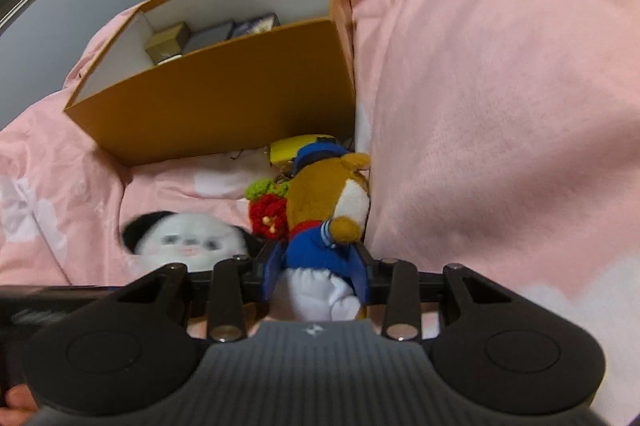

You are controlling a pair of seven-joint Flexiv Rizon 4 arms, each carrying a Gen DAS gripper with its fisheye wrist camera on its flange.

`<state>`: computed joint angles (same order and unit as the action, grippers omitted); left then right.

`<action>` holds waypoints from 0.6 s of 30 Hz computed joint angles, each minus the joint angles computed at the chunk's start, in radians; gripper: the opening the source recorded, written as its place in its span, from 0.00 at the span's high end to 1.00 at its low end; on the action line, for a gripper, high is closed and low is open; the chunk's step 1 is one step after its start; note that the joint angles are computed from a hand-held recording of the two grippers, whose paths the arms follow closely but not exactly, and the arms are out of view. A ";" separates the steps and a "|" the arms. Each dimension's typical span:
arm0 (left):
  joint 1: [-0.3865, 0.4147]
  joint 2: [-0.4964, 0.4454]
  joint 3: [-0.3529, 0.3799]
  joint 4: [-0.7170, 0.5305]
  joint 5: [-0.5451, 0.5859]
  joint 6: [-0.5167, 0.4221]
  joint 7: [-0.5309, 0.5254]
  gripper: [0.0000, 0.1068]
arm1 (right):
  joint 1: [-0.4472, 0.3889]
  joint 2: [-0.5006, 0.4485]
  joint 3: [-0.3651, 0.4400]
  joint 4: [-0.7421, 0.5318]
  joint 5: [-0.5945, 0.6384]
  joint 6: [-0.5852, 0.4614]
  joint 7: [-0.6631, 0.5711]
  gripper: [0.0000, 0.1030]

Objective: Organize objects
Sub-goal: 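Grasp the white plush toy with the left gripper while the right grasps the bear plush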

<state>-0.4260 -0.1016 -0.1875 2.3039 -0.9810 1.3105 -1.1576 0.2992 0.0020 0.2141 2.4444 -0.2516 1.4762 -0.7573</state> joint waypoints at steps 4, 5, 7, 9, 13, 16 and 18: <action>0.025 -0.001 0.024 -0.020 0.091 0.000 0.030 0.38 | 0.007 -0.043 0.020 -0.076 0.239 -0.049 -0.181 0.62; 0.037 -0.010 0.031 -0.031 0.129 -0.019 0.016 0.38 | 0.004 -0.050 0.027 -0.091 0.290 -0.056 -0.222 0.63; 0.060 -0.020 0.043 -0.042 0.194 -0.061 -0.032 0.38 | -0.002 -0.059 0.038 -0.109 0.365 -0.062 -0.288 0.64; 0.075 -0.044 0.052 -0.062 0.274 -0.086 -0.105 0.37 | -0.003 -0.064 0.045 -0.118 0.411 -0.065 -0.328 0.64; 0.094 -0.051 0.049 -0.075 0.358 -0.103 -0.174 0.32 | -0.001 -0.085 0.050 -0.134 0.465 -0.078 -0.370 0.62; 0.103 -0.066 0.045 -0.098 0.393 -0.122 -0.245 0.30 | -0.005 -0.095 0.055 -0.148 0.491 -0.090 -0.389 0.61; 0.110 -0.073 0.020 -0.077 0.310 -0.072 -0.248 0.31 | 0.001 -0.092 0.052 -0.141 0.479 -0.087 -0.372 0.62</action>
<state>-0.3157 -0.1747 -0.1674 2.2273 -0.6712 1.2383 -1.4054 0.3003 -0.0899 0.2659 2.3035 0.2273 1.3892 -1.1288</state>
